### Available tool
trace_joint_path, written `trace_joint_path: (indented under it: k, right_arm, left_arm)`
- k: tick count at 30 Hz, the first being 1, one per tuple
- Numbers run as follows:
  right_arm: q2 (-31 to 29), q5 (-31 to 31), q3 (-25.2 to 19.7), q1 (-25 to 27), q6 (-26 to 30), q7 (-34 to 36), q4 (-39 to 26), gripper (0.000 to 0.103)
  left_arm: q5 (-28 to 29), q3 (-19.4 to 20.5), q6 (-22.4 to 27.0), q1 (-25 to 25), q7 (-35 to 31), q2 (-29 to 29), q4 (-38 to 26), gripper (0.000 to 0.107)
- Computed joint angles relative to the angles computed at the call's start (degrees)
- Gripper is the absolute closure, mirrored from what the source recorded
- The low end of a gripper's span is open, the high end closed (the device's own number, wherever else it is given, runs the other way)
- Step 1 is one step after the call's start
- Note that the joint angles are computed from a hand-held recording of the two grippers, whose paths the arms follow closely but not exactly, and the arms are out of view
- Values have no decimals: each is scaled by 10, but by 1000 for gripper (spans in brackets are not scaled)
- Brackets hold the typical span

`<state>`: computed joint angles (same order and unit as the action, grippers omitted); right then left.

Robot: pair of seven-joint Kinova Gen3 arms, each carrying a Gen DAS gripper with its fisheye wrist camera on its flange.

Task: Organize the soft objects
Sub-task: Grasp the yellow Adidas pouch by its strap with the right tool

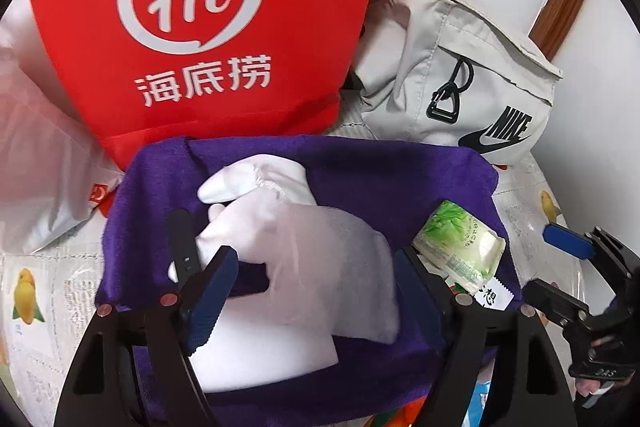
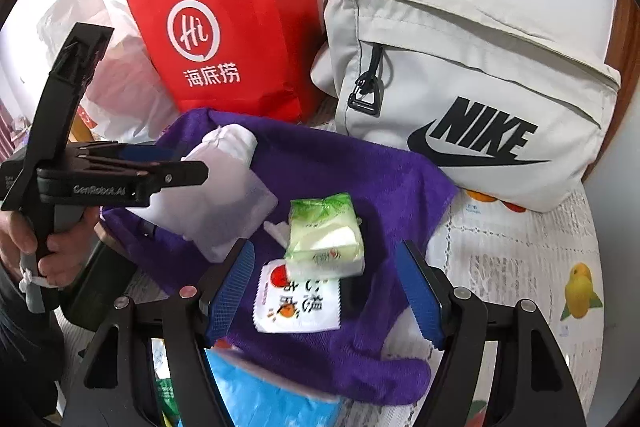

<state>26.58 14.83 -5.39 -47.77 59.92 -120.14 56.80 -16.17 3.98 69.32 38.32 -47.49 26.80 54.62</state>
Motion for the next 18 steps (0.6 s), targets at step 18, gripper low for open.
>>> trace_joint_path:
  k: [18]
  right_arm:
    - [-133,75,-48,-63,-55,-166,171,30]
  left_arm:
    - [-85,48,14,68,136,-140,144,28]
